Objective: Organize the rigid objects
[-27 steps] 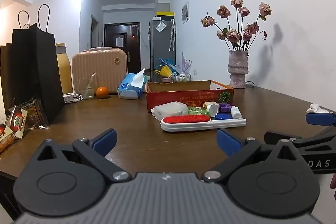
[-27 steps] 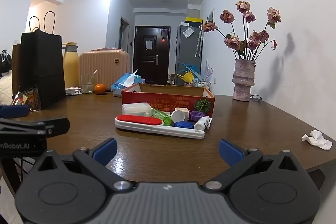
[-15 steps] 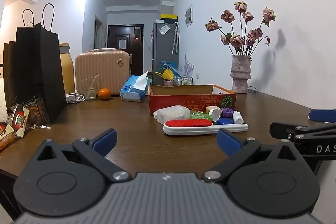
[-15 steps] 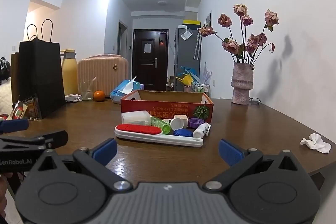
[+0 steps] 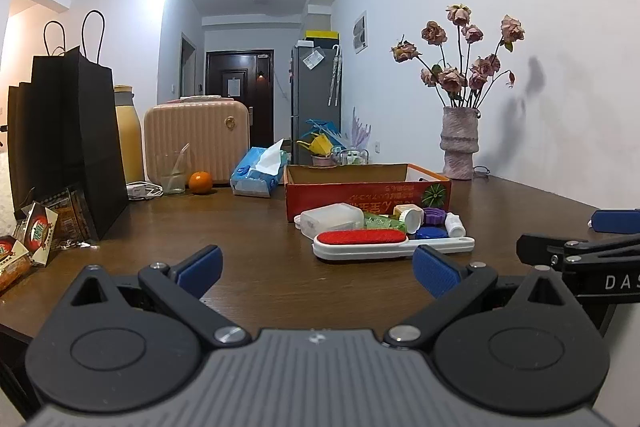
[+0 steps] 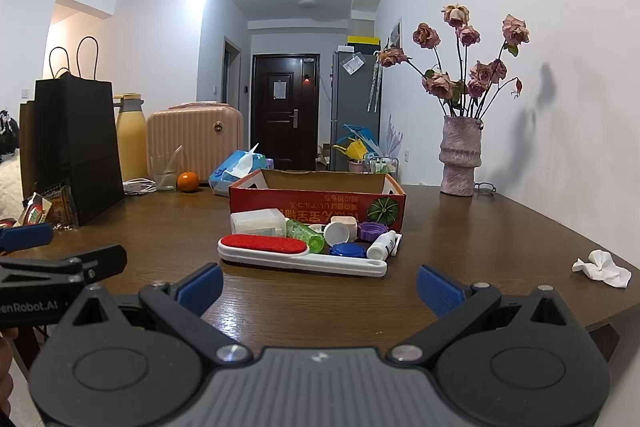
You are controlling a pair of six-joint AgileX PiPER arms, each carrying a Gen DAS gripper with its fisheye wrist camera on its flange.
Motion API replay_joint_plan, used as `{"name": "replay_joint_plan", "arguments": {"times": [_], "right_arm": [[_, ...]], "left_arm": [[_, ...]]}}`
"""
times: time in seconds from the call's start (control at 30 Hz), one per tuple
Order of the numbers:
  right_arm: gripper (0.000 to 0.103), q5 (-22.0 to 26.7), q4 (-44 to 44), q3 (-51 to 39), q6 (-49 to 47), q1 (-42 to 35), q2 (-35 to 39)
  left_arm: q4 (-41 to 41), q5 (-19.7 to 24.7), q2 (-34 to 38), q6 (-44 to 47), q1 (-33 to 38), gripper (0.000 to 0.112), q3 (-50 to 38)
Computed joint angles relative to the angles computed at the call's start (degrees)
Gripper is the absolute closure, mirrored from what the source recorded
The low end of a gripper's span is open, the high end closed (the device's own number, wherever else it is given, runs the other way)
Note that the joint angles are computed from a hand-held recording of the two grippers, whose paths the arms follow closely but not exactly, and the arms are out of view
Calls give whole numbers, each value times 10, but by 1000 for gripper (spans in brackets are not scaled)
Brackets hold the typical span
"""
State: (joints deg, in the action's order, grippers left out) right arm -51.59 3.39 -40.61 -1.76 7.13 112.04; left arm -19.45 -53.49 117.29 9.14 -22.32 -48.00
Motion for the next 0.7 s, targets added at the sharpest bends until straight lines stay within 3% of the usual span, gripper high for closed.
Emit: {"name": "replay_joint_plan", "arguments": {"times": [0.7], "right_arm": [[0, 10, 2, -2, 0, -2, -4]], "left_arm": [[19, 11, -3, -14, 12, 9, 2]]}}
